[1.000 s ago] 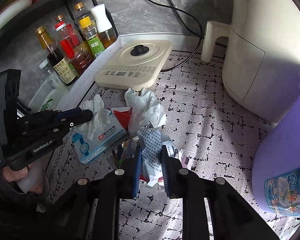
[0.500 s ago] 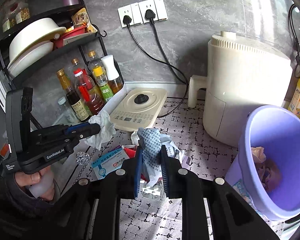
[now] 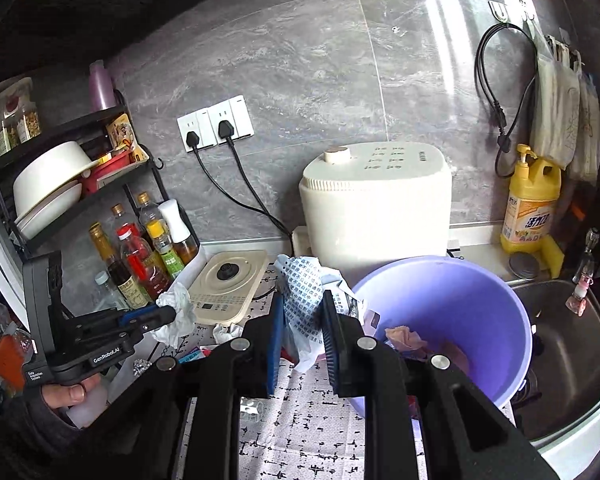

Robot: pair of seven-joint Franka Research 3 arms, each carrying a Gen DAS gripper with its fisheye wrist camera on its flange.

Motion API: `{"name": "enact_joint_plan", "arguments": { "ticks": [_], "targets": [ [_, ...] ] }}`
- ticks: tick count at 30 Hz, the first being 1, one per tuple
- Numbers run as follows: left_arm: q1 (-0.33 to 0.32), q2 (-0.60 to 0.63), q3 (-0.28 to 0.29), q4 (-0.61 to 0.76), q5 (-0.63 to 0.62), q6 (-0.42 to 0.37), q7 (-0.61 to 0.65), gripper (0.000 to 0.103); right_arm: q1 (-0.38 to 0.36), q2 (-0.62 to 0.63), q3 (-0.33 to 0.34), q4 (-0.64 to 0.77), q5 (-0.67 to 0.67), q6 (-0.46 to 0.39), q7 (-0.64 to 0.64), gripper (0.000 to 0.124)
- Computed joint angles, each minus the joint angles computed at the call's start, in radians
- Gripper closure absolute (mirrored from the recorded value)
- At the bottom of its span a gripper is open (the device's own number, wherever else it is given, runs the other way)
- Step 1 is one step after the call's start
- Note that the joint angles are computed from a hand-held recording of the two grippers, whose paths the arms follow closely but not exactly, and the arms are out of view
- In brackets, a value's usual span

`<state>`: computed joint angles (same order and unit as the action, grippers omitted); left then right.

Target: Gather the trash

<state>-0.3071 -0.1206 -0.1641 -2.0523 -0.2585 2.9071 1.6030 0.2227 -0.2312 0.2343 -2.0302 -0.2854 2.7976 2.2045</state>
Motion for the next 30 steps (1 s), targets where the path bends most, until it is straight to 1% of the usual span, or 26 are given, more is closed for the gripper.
{"name": "enact_joint_plan", "arguments": {
  "ticks": [1, 3, 4, 5, 7, 10, 13, 20, 23, 30],
  "targets": [
    [-0.005, 0.005, -0.005, 0.007, 0.001, 0.003, 0.002, 0.086, -0.013, -0.014, 0.000, -0.011, -0.014, -0.006, 0.018, 0.105],
    [-0.016, 0.016, -0.012, 0.022, -0.008, 0.006, 0.016, 0.086, -0.038, -0.041, 0.001, -0.029, -0.034, -0.018, 0.043, 0.100],
    [-0.019, 0.022, -0.017, 0.031, -0.008, 0.006, 0.018, 0.086, -0.058, -0.052, 0.010, -0.036, -0.056, -0.025, 0.067, 0.091],
    [-0.024, 0.028, -0.020, 0.041, -0.019, 0.003, 0.026, 0.086, -0.071, -0.064, 0.014, -0.047, -0.069, -0.027, 0.082, 0.069],
    [-0.030, 0.040, -0.029, 0.059, -0.033, 0.003, 0.034, 0.086, -0.099, -0.095, 0.021, -0.073, -0.089, -0.023, 0.114, 0.053],
    [-0.032, 0.059, -0.047, 0.087, -0.023, 0.010, 0.026, 0.086, -0.118, -0.132, 0.023, -0.105, -0.087, -0.030, 0.116, 0.051],
    [-0.034, 0.081, -0.064, 0.117, -0.011, 0.012, 0.027, 0.086, -0.133, -0.173, 0.024, -0.145, -0.070, -0.036, 0.112, 0.047],
    [-0.033, 0.150, -0.108, 0.214, 0.008, -0.005, 0.047, 0.086, -0.191, -0.286, 0.040, -0.243, -0.026, -0.058, 0.113, 0.040],
    [-0.031, 0.189, -0.132, 0.270, 0.015, -0.016, 0.066, 0.086, -0.220, -0.335, 0.051, -0.277, -0.013, -0.067, 0.118, 0.038],
    [-0.033, 0.293, -0.191, 0.410, 0.056, -0.044, 0.091, 0.086, -0.272, -0.434, 0.070, -0.336, 0.017, -0.097, 0.120, 0.038]
  ]
}}
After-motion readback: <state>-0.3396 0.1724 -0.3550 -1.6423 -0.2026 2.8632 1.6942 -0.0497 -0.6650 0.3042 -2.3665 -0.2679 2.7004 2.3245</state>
